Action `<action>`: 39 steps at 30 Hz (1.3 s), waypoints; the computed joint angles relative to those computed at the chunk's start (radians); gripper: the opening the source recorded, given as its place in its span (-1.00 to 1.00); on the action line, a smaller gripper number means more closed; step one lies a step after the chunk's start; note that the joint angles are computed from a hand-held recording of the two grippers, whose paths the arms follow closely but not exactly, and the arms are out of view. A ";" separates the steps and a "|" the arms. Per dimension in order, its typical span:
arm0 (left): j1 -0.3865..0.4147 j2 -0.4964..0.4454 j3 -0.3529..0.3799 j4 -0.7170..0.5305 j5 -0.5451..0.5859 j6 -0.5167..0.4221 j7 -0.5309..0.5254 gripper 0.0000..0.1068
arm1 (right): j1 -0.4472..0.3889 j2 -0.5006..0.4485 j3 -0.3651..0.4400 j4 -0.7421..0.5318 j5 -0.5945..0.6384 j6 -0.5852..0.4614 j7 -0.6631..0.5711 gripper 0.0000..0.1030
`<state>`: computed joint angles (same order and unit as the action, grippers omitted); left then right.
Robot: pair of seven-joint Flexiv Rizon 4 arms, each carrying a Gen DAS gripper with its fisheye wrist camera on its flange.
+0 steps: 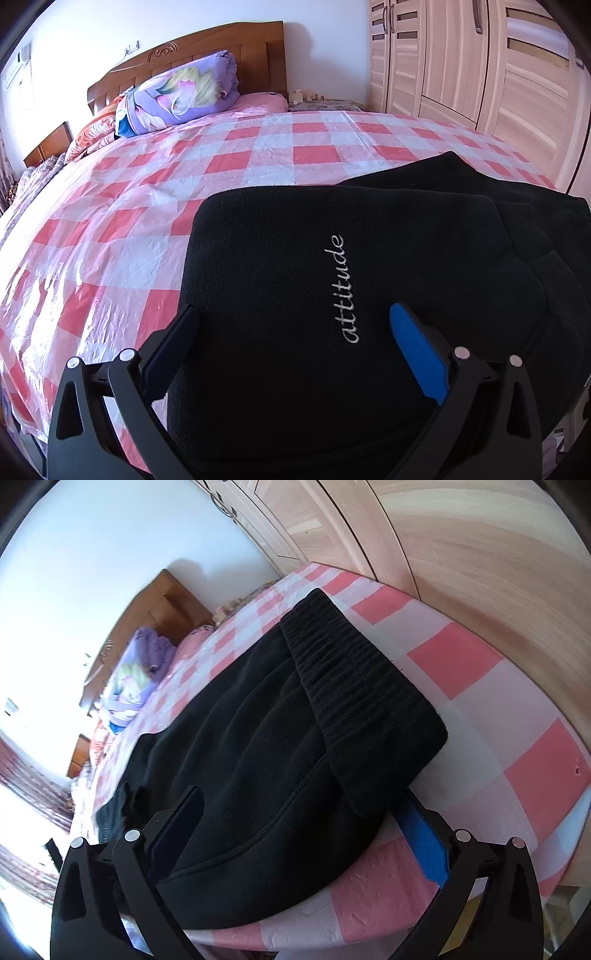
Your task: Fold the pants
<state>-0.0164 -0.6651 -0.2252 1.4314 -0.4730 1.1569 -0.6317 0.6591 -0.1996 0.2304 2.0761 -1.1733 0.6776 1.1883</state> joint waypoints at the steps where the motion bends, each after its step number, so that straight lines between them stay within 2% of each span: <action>1: 0.005 0.000 -0.005 -0.001 0.002 -0.003 0.002 0.90 | 0.013 -0.004 0.007 -0.010 0.023 -0.043 -0.006 0.34; 2: 0.008 0.001 -0.009 0.000 0.000 -0.006 0.005 0.90 | 0.024 -0.003 0.009 -0.004 0.019 -0.070 0.032 0.09; 3: 0.009 0.000 -0.009 -0.002 -0.002 -0.009 0.006 0.90 | 0.029 0.002 0.007 0.016 -0.012 -0.077 0.104 -0.07; 6: 0.009 -0.001 -0.008 -0.004 -0.003 -0.015 0.006 0.90 | 0.023 0.020 0.000 0.082 -0.176 -0.068 0.321 -0.24; 9: 0.003 -0.001 0.004 -0.014 0.004 -0.034 -0.005 0.90 | 0.028 0.009 0.010 0.085 -0.232 -0.119 0.401 -0.29; 12: -0.028 0.018 0.057 -0.024 0.047 -0.069 -0.074 0.88 | 0.036 0.000 0.015 0.087 -0.271 -0.166 0.462 -0.33; 13: -0.021 0.045 0.043 0.013 0.035 -0.031 -0.063 0.88 | 0.040 -0.004 0.017 0.087 -0.283 -0.183 0.472 -0.33; 14: 0.004 0.075 -0.002 0.057 0.006 0.005 -0.019 0.88 | 0.043 -0.007 0.018 0.085 -0.290 -0.197 0.471 -0.34; 15: 0.021 0.095 -0.034 0.079 -0.021 0.004 0.020 0.88 | 0.048 -0.010 0.020 0.081 -0.294 -0.218 0.460 -0.35; 17: 0.045 0.145 -0.096 0.113 -0.088 -0.045 0.113 0.89 | 0.054 -0.013 0.020 0.068 -0.301 -0.245 0.437 -0.36; 18: 0.039 0.157 -0.102 0.114 -0.109 -0.077 0.130 0.89 | 0.058 -0.014 0.020 0.062 -0.307 -0.262 0.422 -0.36; 20: 0.028 0.173 -0.126 0.091 -0.153 -0.226 0.167 0.89 | 0.058 -0.013 0.020 0.056 -0.310 -0.273 0.404 -0.37; 22: -0.004 0.168 -0.128 0.077 -0.172 -0.286 0.187 0.89 | 0.053 -0.009 0.020 0.062 -0.323 -0.265 0.426 -0.37; 24: -0.068 0.154 -0.088 0.071 -0.131 -0.280 0.197 0.89 | 0.044 -0.002 0.019 0.080 -0.350 -0.249 0.475 -0.37; 26: -0.148 0.108 -0.004 0.015 -0.011 -0.329 0.125 0.89 | 0.041 -0.003 0.019 0.076 -0.356 -0.251 0.468 -0.37; 27: -0.161 0.089 0.007 0.012 0.026 -0.329 0.099 0.90 | 0.042 -0.005 0.019 0.068 -0.355 -0.257 0.442 -0.37; 28: -0.158 0.087 -0.005 0.042 0.014 -0.269 0.138 0.90 | 0.042 -0.003 0.020 0.062 -0.351 -0.263 0.416 -0.37; 29: -0.164 0.094 0.002 0.059 -0.014 -0.253 0.174 0.90 | 0.044 -0.004 0.020 0.049 -0.345 -0.271 0.375 -0.37; 32: -0.145 0.101 -0.002 0.014 0.004 -0.345 0.125 0.89 | 0.055 -0.012 0.017 -0.002 -0.326 -0.302 0.244 -0.39; 33: -0.126 0.110 -0.020 0.015 -0.038 -0.362 0.136 0.89 | 0.061 -0.021 0.014 -0.030 -0.317 -0.318 0.185 -0.39; 34: -0.095 0.122 -0.047 0.009 -0.111 -0.396 0.152 0.89 | 0.074 -0.041 0.009 -0.086 -0.294 -0.348 0.070 -0.40; 35: -0.066 0.125 -0.067 -0.016 -0.175 -0.450 0.152 0.89 | 0.085 -0.056 0.003 -0.121 -0.286 -0.365 0.002 -0.40; 37: -0.033 0.105 -0.073 -0.098 -0.265 -0.562 0.113 0.89 | 0.108 -0.109 -0.024 -0.231 -0.290 -0.378 -0.183 -0.41; 39: -0.017 0.061 -0.066 -0.204 -0.302 -0.644 0.045 0.89 | 0.129 -0.188 -0.065 -0.372 -0.310 -0.346 -0.369 -0.43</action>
